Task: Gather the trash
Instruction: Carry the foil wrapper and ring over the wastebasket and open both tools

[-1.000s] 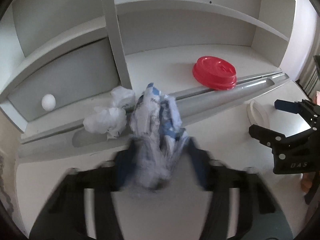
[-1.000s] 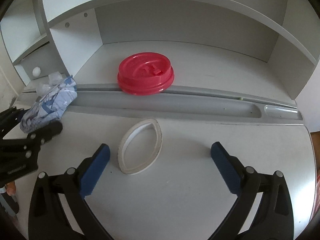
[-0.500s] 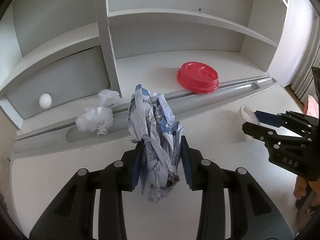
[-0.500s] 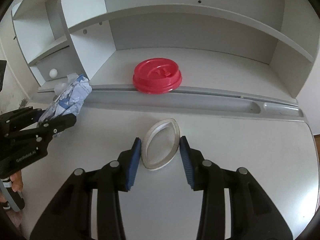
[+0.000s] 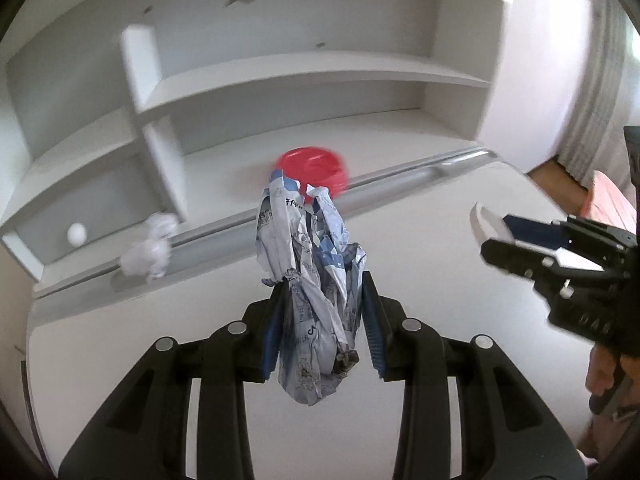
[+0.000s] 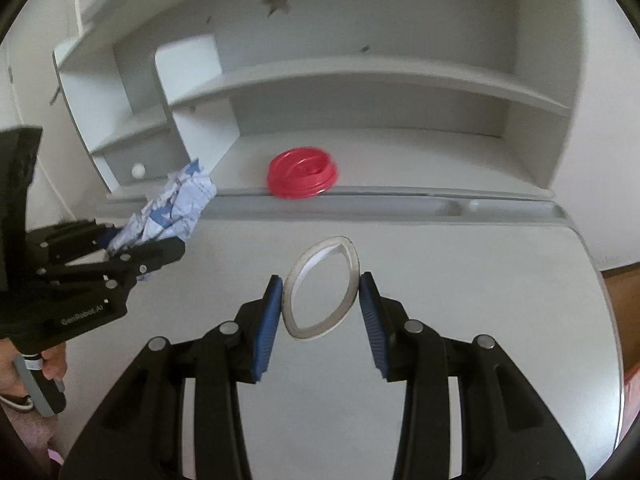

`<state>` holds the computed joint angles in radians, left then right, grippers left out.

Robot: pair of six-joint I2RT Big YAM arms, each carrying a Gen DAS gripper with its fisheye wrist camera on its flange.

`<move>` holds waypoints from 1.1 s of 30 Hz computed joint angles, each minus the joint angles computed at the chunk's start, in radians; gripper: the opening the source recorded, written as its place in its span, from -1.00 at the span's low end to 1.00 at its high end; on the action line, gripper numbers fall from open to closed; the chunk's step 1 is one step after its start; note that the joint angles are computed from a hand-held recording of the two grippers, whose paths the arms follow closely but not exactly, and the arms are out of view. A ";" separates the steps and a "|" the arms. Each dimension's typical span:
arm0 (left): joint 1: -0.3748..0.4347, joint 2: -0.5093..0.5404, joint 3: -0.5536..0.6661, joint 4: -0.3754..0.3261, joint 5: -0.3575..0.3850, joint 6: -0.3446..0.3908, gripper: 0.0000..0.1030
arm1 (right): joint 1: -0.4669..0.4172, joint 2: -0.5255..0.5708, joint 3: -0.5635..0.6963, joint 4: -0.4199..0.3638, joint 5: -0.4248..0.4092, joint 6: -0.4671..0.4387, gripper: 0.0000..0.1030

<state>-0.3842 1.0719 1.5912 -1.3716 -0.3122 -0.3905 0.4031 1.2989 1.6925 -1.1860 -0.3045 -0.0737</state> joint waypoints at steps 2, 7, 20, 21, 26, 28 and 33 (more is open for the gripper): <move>-0.066 0.025 0.035 -0.006 -0.017 -0.007 -0.32 | -0.077 -0.039 -0.019 -0.009 -0.035 -0.012 -0.24; -0.272 0.143 0.163 0.009 -0.036 -0.001 -0.32 | -0.353 -0.157 -0.081 -0.053 -0.119 -0.083 -0.24; -0.718 0.640 0.586 0.002 0.217 0.151 -0.32 | -1.274 -0.070 -0.075 -0.423 -0.418 -0.464 -0.23; -0.736 0.679 0.603 -0.016 0.241 0.154 -0.32 | -1.293 -0.057 -0.094 -0.441 -0.405 -0.484 -0.23; -0.752 0.841 0.603 -0.079 0.312 0.143 -0.32 | -1.300 0.022 -0.273 -0.434 -0.247 -0.502 -0.23; -0.742 0.893 0.596 -0.105 0.342 0.116 -0.32 | -1.290 0.053 -0.333 -0.433 -0.201 -0.505 -0.23; -0.727 0.923 0.583 -0.107 0.353 0.091 -0.32 | -1.279 0.092 -0.386 -0.431 -0.166 -0.520 -0.23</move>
<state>-1.1116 1.9952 2.1737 -1.4782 0.0411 -0.2997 -0.8758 1.3910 1.3060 -1.6174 -0.4705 -0.5933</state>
